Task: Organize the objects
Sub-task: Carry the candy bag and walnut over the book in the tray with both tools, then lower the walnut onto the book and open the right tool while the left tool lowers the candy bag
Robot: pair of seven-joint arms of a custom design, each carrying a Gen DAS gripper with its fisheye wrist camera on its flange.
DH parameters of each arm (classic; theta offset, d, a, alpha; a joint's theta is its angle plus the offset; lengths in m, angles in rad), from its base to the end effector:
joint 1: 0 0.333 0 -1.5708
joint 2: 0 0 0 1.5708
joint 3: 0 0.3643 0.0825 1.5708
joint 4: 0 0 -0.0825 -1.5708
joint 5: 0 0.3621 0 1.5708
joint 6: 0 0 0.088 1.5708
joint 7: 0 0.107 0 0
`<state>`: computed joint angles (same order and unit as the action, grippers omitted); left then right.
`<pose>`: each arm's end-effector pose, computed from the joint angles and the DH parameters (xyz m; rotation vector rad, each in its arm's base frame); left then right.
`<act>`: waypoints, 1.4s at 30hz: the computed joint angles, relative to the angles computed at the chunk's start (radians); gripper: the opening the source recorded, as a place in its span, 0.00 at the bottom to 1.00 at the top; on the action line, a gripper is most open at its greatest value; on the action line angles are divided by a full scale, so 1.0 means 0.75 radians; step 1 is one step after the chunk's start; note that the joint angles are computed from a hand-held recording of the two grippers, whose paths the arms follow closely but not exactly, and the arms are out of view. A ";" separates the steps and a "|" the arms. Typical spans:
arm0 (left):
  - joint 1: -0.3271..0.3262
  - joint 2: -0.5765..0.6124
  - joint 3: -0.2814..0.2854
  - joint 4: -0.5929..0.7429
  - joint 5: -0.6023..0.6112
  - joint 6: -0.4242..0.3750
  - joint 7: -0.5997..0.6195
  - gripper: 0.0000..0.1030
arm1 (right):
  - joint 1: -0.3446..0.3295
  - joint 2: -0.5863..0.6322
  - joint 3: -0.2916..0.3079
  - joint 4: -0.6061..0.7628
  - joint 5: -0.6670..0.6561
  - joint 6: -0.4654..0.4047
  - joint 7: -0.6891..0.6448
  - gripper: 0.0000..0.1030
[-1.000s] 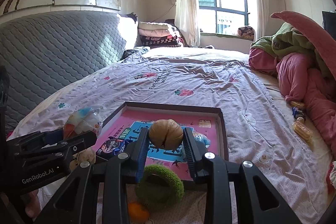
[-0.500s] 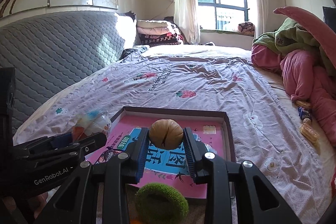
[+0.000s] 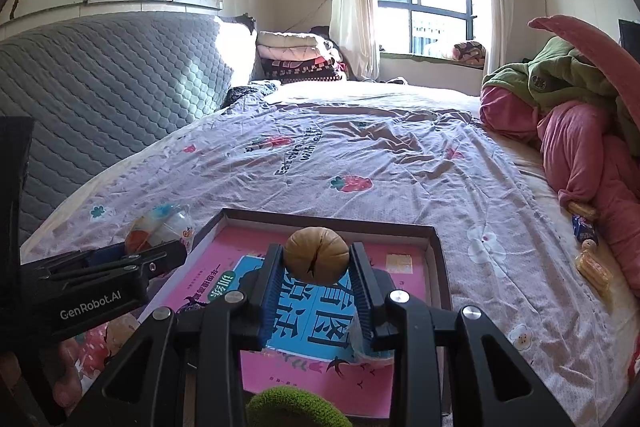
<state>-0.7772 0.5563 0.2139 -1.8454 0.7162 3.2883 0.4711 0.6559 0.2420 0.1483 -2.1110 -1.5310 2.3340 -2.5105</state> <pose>0.5287 -0.4446 0.3698 -1.5697 2.1319 -1.1502 0.4166 0.4031 0.3737 -1.4273 1.8045 -0.9557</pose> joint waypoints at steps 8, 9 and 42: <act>0.153 0.063 -0.217 0.086 0.032 -0.100 0.052 0.54 | -0.026 0.041 -0.018 0.004 0.023 0.072 -0.016 0.32; 0.171 0.067 -0.244 0.090 0.039 -0.109 0.060 0.54 | -0.030 0.048 -0.020 0.004 0.029 0.087 -0.023 0.32; 0.321 0.139 -0.582 0.139 -0.011 -0.331 0.428 0.54 | -0.074 0.112 -0.068 -0.061 0.355 0.375 -0.332 0.32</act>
